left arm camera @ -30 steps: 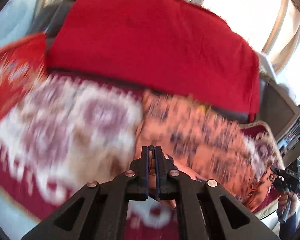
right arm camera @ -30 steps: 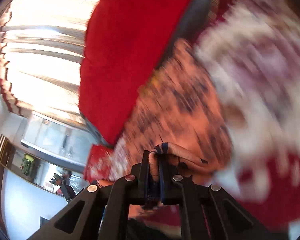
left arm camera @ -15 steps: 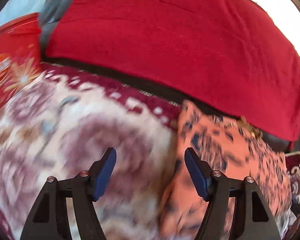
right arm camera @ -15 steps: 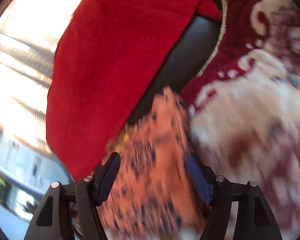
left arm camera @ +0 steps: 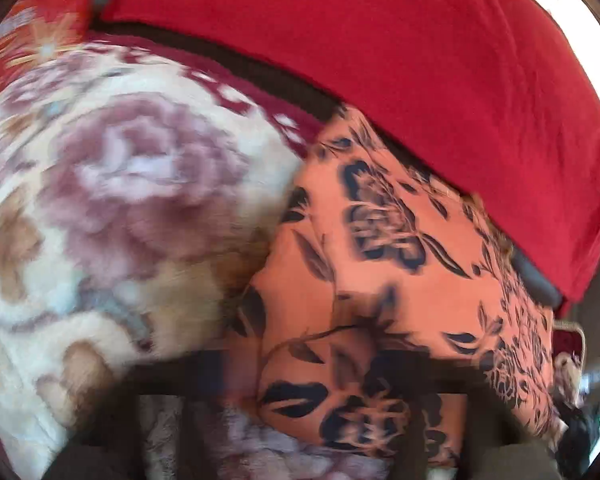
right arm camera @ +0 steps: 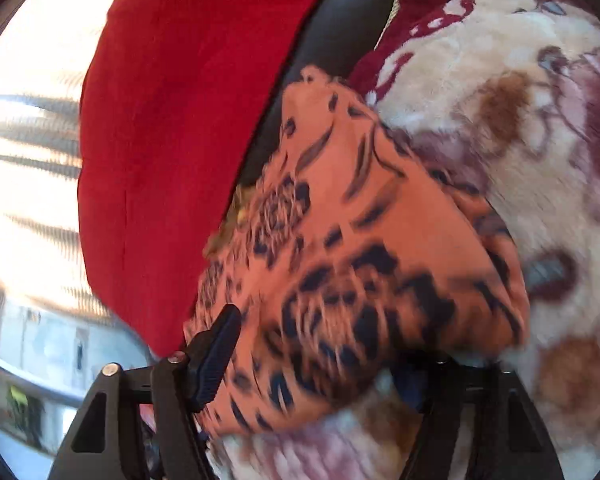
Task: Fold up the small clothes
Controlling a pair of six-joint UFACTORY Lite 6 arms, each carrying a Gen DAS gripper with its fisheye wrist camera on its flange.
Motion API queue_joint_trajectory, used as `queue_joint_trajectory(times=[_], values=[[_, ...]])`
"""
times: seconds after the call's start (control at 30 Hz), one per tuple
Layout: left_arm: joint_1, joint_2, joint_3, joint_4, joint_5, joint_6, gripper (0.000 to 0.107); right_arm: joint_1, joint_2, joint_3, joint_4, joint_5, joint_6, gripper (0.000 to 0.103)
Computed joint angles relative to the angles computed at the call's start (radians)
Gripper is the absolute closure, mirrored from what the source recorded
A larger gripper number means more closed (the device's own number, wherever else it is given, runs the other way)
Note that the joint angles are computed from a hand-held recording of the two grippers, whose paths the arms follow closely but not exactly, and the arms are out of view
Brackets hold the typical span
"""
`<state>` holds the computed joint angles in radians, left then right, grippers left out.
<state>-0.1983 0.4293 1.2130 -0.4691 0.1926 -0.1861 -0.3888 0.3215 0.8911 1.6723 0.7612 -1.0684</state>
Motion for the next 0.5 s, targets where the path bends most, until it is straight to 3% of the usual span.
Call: queue_joint_trajectory(times=[0.07,0.2,0.27,0.37,0.47,0.5], values=[[0.003,-0.057,0.025,0.155,0.066,-0.162,0.089,0.014,-0.020,0.049,-0.080,-0.027,0.100,0.090],[-0.042,-0.425,-0.138,0.414,0.086,-0.342,0.090,0.009,-0.299,0.019,-0.245,-0.032,0.217,0.093],[-0.085,-0.632,-0.240,0.544,0.135,-0.501,0.091,-0.045,-0.462,-0.034,-0.330,0.033,0.272,0.093],[-0.160,-0.920,-0.472,0.751,0.178,-0.698,0.089,-0.244,-0.767,-0.215,-0.491,0.237,0.297,0.093],[-0.177,-1.074,-0.764,0.723,0.143,-0.699,0.079,-0.384,-0.927,-0.454,-0.584,0.330,0.227,0.085],[-0.149,-1.047,-0.853,0.695,0.102,-0.665,0.073,-0.429,-0.921,-0.533,-0.635,0.331,0.181,0.073]])
